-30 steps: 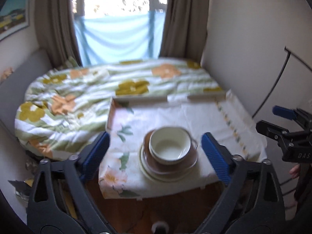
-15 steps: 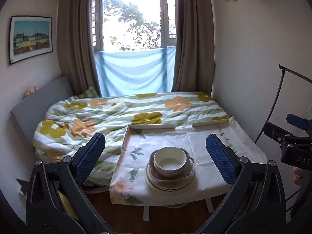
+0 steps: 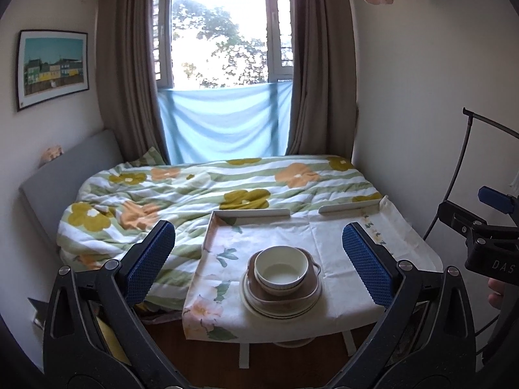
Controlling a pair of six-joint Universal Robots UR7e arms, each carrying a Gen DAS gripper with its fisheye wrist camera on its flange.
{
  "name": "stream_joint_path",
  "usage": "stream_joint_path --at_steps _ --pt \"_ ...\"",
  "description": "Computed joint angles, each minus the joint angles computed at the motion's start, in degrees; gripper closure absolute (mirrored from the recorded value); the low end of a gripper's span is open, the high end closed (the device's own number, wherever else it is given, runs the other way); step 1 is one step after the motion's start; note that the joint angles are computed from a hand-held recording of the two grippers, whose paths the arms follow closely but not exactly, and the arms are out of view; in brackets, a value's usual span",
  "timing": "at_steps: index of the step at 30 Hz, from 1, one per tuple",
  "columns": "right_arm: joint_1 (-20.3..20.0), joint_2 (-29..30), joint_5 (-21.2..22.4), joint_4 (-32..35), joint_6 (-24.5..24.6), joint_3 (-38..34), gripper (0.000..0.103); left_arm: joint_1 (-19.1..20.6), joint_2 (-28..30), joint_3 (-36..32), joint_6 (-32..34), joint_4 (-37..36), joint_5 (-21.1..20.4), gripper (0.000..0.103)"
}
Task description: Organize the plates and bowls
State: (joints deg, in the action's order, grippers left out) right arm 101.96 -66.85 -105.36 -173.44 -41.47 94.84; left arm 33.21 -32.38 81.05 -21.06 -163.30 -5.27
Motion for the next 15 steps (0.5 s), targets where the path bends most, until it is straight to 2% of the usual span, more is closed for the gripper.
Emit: stream_joint_path --at_steps 6,12,15 --pt "-0.02 0.02 -0.01 -0.02 -0.02 -0.02 0.005 0.02 0.46 -0.33 0.95 -1.19 0.26 0.0" --pt "-0.01 0.01 -0.11 0.29 0.04 -0.19 0.005 -0.07 -0.2 0.28 -2.31 2.42 0.69 0.0" --pt "-0.03 0.02 -0.14 0.33 0.01 -0.23 0.005 -0.1 -0.21 0.4 -1.74 1.68 0.6 0.0"
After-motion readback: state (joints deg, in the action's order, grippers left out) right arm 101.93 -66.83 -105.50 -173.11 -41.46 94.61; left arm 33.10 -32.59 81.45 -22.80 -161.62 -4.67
